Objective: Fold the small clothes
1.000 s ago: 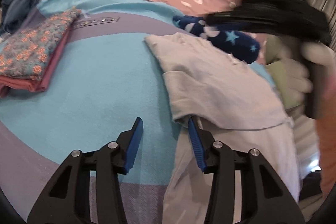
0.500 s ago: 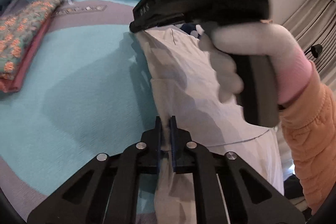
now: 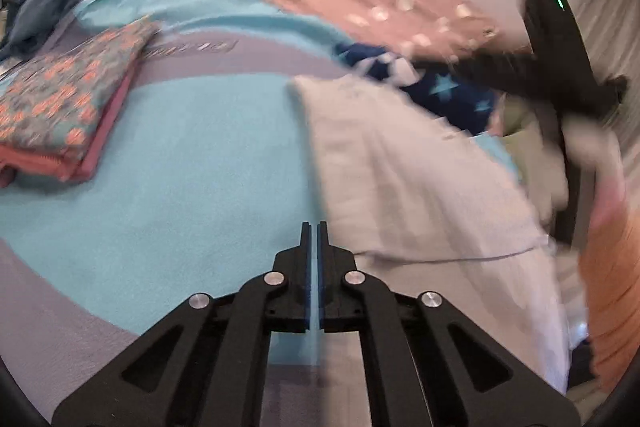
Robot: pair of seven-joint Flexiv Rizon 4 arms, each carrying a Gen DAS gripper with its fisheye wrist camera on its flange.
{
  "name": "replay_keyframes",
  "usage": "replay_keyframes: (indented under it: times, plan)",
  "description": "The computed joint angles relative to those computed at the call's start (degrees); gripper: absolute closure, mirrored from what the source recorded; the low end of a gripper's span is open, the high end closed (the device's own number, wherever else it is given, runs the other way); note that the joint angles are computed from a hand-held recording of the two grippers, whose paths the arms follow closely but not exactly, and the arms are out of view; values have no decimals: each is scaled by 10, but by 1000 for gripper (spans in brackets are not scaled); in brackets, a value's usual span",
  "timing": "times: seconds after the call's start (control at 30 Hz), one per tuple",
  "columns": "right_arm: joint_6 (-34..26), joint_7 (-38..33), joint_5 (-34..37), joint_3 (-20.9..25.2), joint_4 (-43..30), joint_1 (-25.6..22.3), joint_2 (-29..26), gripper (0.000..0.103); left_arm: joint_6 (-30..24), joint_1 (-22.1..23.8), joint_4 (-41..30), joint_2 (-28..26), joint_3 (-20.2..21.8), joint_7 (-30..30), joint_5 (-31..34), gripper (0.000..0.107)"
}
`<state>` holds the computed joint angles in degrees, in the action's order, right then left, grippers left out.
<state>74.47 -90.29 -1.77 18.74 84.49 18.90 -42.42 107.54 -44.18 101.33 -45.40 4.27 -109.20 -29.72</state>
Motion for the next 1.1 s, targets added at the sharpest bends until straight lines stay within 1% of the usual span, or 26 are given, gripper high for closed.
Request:
replay_keyframes:
  times: [0.03,0.07,0.1,0.13,0.17,0.2,0.23,0.27,0.3,0.33,0.37,0.4,0.47,0.5,0.53,0.57,0.6,0.67,0.77,0.83,0.9,0.93,0.97,1.0,1.03,1.1]
  plan:
    - [10,-10,17,15,37,-24,21,81,11,23,-3,3,-28,3,21,104]
    - [15,-18,36,29,72,-50,41,81,11,31,-14,4,-40,9,36,100]
    - [19,-19,57,38,102,-72,56,80,-4,25,-32,0,-32,22,34,96]
    - [15,-21,92,47,127,-99,66,78,-41,6,-60,-10,-6,35,25,86]
    - [6,-8,109,40,142,-111,70,78,-84,-21,-88,-21,34,26,24,80]
    - [1,41,89,15,163,-108,68,81,-140,-42,-121,-35,80,-18,60,80]
    - [1,68,73,9,176,-114,64,103,-218,-64,-165,-62,127,-30,57,80]
    - [38,59,94,21,188,-131,56,103,-259,-84,-191,-86,158,-14,18,82]
    - [42,19,145,52,186,-159,56,103,-263,-95,-198,-96,175,-16,8,82]
    - [41,15,159,67,190,-176,62,99,-283,-114,-210,-100,210,-44,36,82]
    - [54,-1,177,97,196,-204,66,90,-316,-135,-224,-104,246,-65,53,81]
    - [83,-37,208,141,203,-244,67,87,-339,-148,-235,-106,269,-83,67,80]
    - [138,-77,239,191,221,-299,70,78,-352,-152,-242,-94,267,-90,84,79]
    - [161,-84,247,206,231,-325,73,78,-354,-151,-245,-88,264,-92,91,77]
    - [174,-80,249,212,239,-344,75,77,-360,-149,-250,-85,264,-96,100,71]
    - [185,-71,253,212,249,-364,80,77,-370,-154,-259,-85,273,-105,112,67]
    - [194,-61,254,207,258,-376,84,76,-381,-162,-268,-86,285,-117,126,67]
    - [214,-31,268,190,284,-412,96,74,-395,-164,-284,-88,286,-131,142,67]
    - [246,-3,284,191,311,-488,94,72,-411,-157,-309,-90,264,-140,157,67]
    - [263,26,291,156,320,-510,91,72,-430,-149,-334,-97,249,-143,166,67]
    - [262,51,288,133,315,-539,78,71,-437,-137,-356,-105,224,-144,170,67]
    - [253,63,284,139,302,-570,60,70,-439,-131,-365,-108,214,-145,173,67]
    - [256,73,269,163,297,-606,40,66,-446,-125,-381,-115,205,-147,176,67]
    - [250,60,284,188,273,-646,14,64,-455,-122,-395,-120,201,-152,182,67]
    - [256,73,262,204,264,-670,-8,61,-470,-119,-417,-130,199,-158,188,67]
    - [261,92,251,220,239,-700,-45,56,-491,-111,-446,-142,187,-164,197,67]
